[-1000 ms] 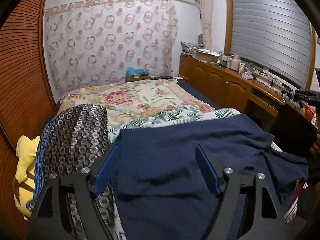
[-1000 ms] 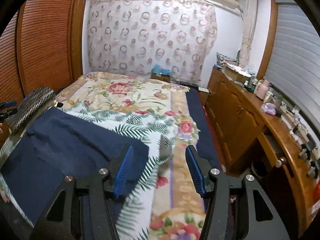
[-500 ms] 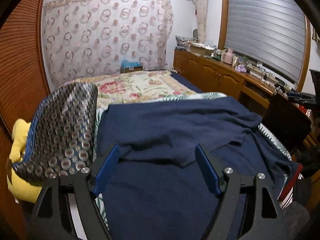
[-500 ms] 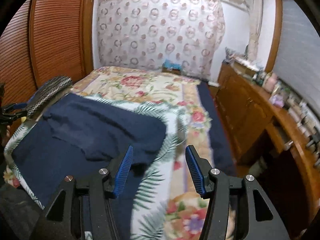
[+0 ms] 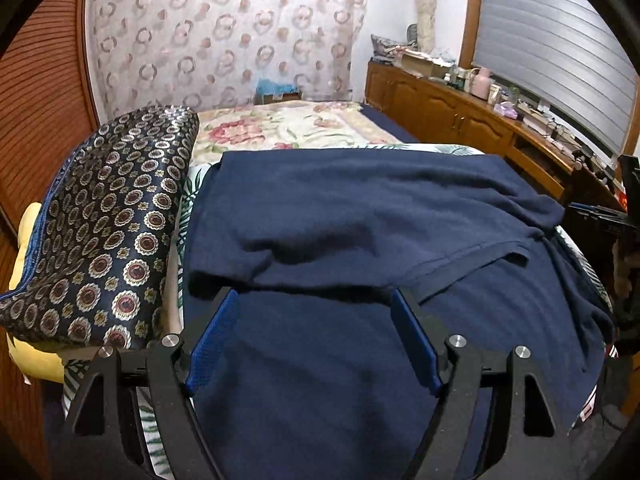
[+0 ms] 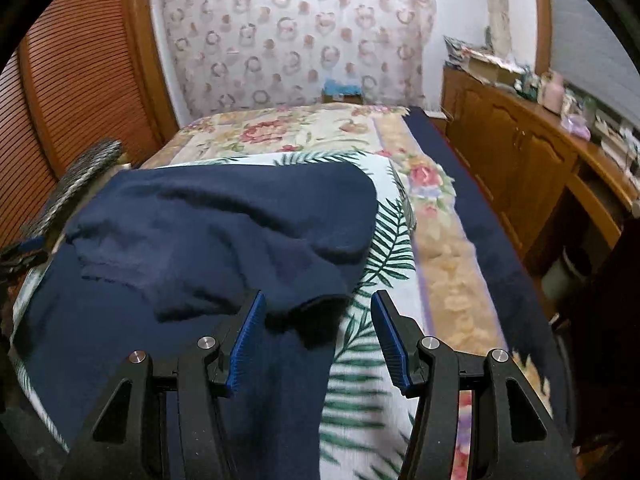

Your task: Fold small clothes

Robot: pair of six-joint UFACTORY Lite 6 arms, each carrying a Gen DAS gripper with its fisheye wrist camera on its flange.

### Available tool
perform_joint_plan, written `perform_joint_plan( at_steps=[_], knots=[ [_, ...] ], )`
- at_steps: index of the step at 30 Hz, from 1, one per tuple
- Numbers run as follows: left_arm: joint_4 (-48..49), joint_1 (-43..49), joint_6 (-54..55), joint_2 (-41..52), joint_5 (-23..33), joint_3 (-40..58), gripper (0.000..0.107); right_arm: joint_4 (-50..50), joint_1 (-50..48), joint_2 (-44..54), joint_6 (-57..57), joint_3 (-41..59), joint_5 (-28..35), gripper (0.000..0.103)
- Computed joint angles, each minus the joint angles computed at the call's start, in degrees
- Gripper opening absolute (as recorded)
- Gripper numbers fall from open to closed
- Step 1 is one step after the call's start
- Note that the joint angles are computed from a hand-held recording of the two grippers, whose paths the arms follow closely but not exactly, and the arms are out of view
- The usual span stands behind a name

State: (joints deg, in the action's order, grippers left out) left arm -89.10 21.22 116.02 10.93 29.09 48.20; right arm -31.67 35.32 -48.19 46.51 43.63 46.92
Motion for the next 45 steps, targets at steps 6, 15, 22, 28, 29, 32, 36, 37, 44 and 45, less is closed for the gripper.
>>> perform_joint_plan(
  at_steps=[6,15,22,28,29,32,36,37,44,45],
  knots=[
    [3.86,-1.85,-6.24,4.89,-1.2,5.58,0.079,10.74,-12.13,4.44,-10.8,0.36,-6.78,0.056],
    [7.89,-5.35,-13.06,11.24,-7.63,12.15,0.066,8.04,-12.54,11.67,-9.26,0.99,-11.04,0.043],
    [5.07,-5.77,-10.77,13.94,-9.63,12.05,0.055,5.76,-13.0,14.91,-7.08,-0.03,-14.87,0.043],
    [8.4,-6.35,-15.91,16.2,-9.64,15.61,0.055,0.51,-12.16,19.07,-1.28,-0.3,-18.16,0.043],
    [9.19,-6.33,-16.77,16.55,-9.45,16.24,0.054,0.02,-12.1,19.31,-0.82,-0.39,-18.37,0.043],
    [9.68,-6.86,-17.73,17.67,-10.67,17.92,0.034,-2.59,-10.99,19.96,1.04,-0.31,-18.4,0.033],
    [10.79,-6.17,-18.54,19.06,-9.73,20.07,0.006,-6.53,-8.71,20.04,2.49,0.87,-17.6,0.012],
    [9.09,-5.94,-16.57,18.68,-9.68,19.6,0.005,-6.88,-8.47,19.96,2.28,1.2,-17.68,0.01],
    [-3.29,-2.93,-2.38,6.78,-5.79,10.56,0.004,-3.02,-10.53,15.76,-4.18,1.47,-20.59,0.007],
    [-3.27,-2.06,-2.35,4.64,-4.66,9.49,0.004,-2.95,-10.57,14.78,-4.3,1.28,-20.62,0.007]
  ],
)
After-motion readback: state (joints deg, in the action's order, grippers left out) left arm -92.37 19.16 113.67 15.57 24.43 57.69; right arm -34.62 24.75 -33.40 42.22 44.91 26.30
